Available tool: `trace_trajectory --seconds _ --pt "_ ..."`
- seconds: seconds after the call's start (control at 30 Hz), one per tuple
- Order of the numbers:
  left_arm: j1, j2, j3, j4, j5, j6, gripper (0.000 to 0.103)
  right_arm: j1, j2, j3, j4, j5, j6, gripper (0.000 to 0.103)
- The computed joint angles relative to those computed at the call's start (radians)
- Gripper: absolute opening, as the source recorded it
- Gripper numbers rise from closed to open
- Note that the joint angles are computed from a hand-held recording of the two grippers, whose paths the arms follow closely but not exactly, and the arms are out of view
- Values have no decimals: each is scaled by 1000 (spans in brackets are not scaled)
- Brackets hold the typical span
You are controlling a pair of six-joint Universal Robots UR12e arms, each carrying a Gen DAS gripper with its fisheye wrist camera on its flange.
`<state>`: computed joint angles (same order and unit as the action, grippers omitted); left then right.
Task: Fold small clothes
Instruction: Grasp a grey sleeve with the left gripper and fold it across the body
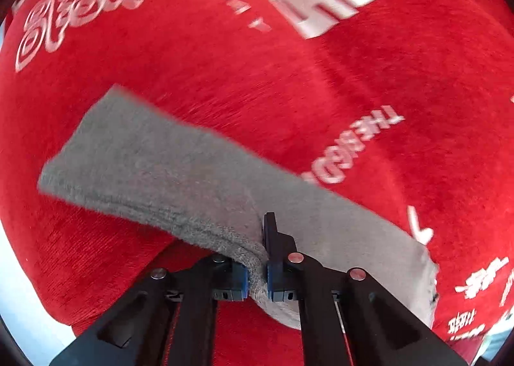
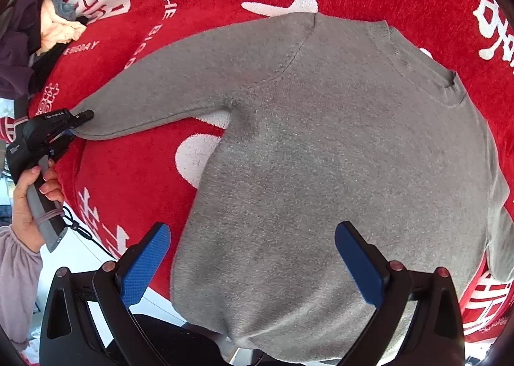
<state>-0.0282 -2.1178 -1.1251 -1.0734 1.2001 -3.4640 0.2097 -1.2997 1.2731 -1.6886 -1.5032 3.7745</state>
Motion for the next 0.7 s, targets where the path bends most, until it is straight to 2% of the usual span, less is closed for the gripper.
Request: trace_trajectory --seconds 0.13,0.3,0.43,0.57,0.7 --pt "-22 14 21 28 -70 78 8 -10 -31 42 -28 5 31 102" --pt "-83 10 79 55 -168 148 8 -40 -91 112 -59 8 90 102" --pt "-159 -8 128 68 -237 182 8 -75 -152 174 -79 -3 98 102" --pt "-255 -31 167 6 -295 260 8 -127 -233 253 -90 -17 125 102" --pt "-347 -44 171 -68 -274 377 8 -190 -321 339 -84 -25 150 102"
